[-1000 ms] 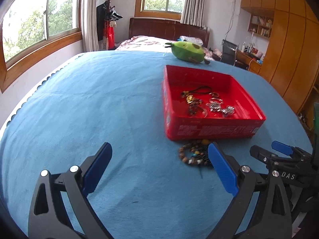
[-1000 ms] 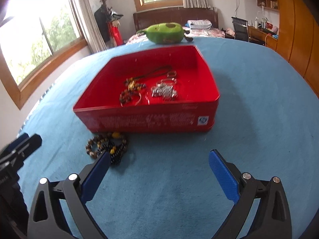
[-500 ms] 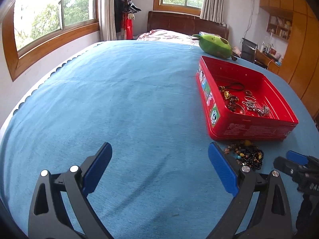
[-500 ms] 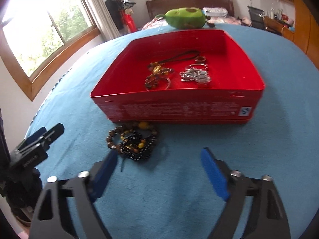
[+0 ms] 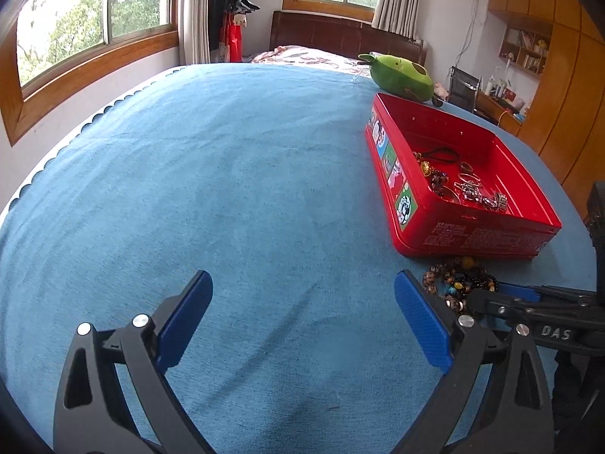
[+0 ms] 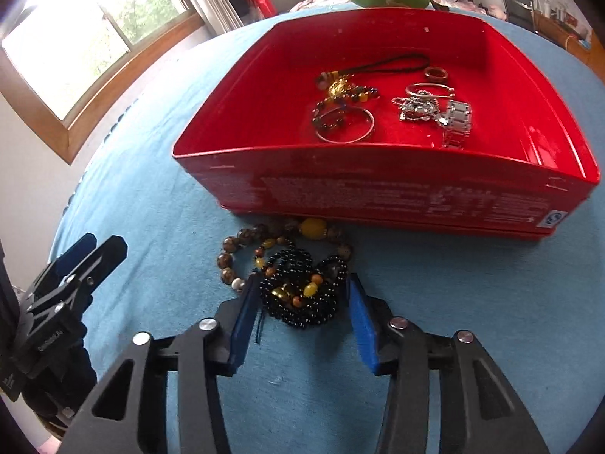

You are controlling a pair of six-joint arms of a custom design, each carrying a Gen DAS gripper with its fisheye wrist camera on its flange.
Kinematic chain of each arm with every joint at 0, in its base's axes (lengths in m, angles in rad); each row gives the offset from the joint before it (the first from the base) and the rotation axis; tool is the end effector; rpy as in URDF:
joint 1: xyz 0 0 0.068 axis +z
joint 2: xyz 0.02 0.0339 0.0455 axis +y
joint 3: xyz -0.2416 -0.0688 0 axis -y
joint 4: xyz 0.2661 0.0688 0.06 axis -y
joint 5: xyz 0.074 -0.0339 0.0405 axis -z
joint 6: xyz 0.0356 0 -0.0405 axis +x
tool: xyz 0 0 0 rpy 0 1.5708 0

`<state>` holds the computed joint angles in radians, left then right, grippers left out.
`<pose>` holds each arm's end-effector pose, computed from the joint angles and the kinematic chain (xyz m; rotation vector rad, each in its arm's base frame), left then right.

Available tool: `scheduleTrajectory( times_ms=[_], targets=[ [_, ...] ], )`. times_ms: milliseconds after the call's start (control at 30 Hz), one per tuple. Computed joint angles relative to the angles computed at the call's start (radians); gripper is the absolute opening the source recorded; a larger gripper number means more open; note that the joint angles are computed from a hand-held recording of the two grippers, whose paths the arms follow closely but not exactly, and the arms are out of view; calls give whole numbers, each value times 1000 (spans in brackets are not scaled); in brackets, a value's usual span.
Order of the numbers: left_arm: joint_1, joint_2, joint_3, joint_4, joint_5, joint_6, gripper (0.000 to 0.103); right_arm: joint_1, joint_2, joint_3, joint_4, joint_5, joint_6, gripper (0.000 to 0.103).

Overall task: Organize jewelry
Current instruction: 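Grasp the black bead bracelet with the right tool, then the brown bracelet with the left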

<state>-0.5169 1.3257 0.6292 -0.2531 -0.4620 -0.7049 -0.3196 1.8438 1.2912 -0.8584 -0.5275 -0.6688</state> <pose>0.2387 -0.1175 0.1371 -0.4022 2.3521 0.0203 0.3472 -0.0960 0.1541 -0.5271 2.6518 0.5399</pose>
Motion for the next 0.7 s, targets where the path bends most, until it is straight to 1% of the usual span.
scheduleTrajectory(
  times_ms=[33, 67, 133, 233, 400, 500, 700],
  targets=[
    [-2, 9, 7, -1, -1, -2, 96, 0, -9, -11, 9, -3, -6, 38],
    [-3, 14, 8, -1, 0, -2, 96, 0, -13, -14, 10, -2, -10, 34],
    [-2, 20, 11, -3, 4, -4, 96, -17, -11, -8, -9, -16, -28, 30],
    [-2, 31, 15, -2, 7, -5, 96, -44, -11, -1, -36, -44, -55, 26],
    [7, 54, 22, 8, 17, 3, 96, -115, -30, 12, -98, -118, -129, 26],
    [12, 58, 15, 24, 35, 8, 96, -157, -27, 38, -121, -141, -164, 25],
    [8, 72, 16, 50, 50, 35, 96, -251, 51, 147, -173, -174, -189, 25]
  ],
)
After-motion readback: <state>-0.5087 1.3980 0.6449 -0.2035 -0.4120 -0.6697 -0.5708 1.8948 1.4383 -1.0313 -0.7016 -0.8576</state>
